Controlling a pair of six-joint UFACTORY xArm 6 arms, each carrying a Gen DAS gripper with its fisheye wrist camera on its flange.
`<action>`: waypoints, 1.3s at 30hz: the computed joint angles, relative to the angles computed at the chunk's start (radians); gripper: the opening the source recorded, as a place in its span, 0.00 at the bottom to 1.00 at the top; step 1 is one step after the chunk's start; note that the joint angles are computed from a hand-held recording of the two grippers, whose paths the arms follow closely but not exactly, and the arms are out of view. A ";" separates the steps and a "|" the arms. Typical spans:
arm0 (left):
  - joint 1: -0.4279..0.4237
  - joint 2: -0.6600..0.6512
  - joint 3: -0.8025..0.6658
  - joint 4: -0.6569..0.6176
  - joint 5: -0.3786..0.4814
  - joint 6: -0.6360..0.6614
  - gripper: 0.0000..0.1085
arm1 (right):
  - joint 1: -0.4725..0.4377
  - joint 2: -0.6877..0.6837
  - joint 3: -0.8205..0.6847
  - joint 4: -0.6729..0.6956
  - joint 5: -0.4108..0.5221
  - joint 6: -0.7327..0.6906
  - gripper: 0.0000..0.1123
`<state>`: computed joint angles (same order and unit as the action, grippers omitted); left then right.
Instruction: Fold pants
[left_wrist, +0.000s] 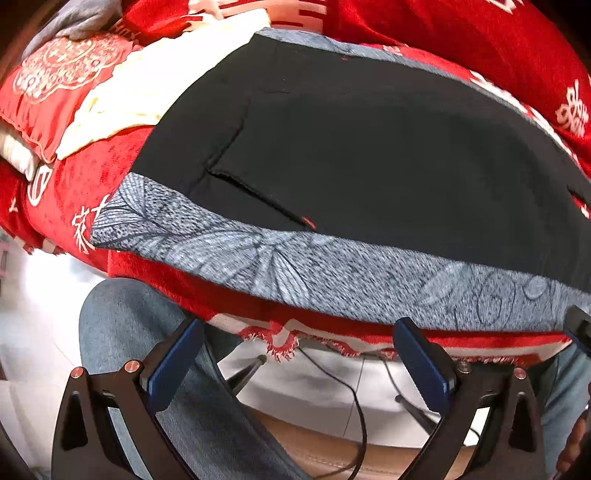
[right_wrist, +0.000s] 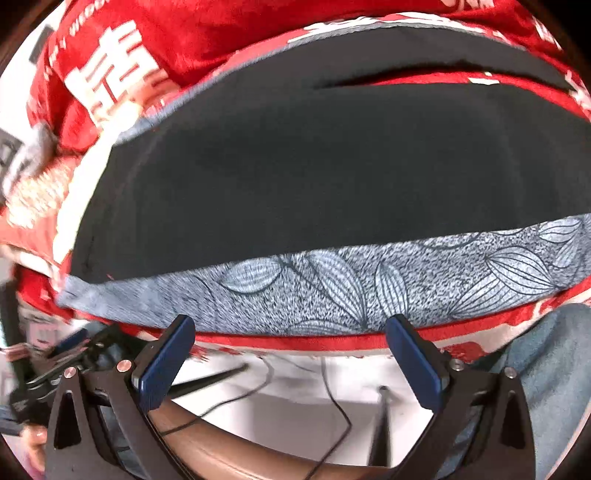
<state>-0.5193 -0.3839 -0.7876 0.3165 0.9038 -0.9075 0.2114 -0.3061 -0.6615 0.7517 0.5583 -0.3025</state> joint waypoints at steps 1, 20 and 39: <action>0.016 -0.008 0.010 -0.014 -0.014 0.005 0.95 | -0.020 -0.005 0.001 0.073 0.024 -0.054 0.92; 0.191 -0.043 0.220 -0.603 -0.460 0.400 0.94 | -0.243 0.123 0.071 0.745 0.384 -0.517 0.51; 0.242 -0.037 0.026 -0.639 -0.404 0.547 0.26 | -0.278 -0.017 -0.002 0.712 0.354 -0.545 0.04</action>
<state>-0.2772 -0.4212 -0.7613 -0.3221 0.4995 -0.3603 -0.0663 -0.3235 -0.6638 1.4636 0.9118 -0.8470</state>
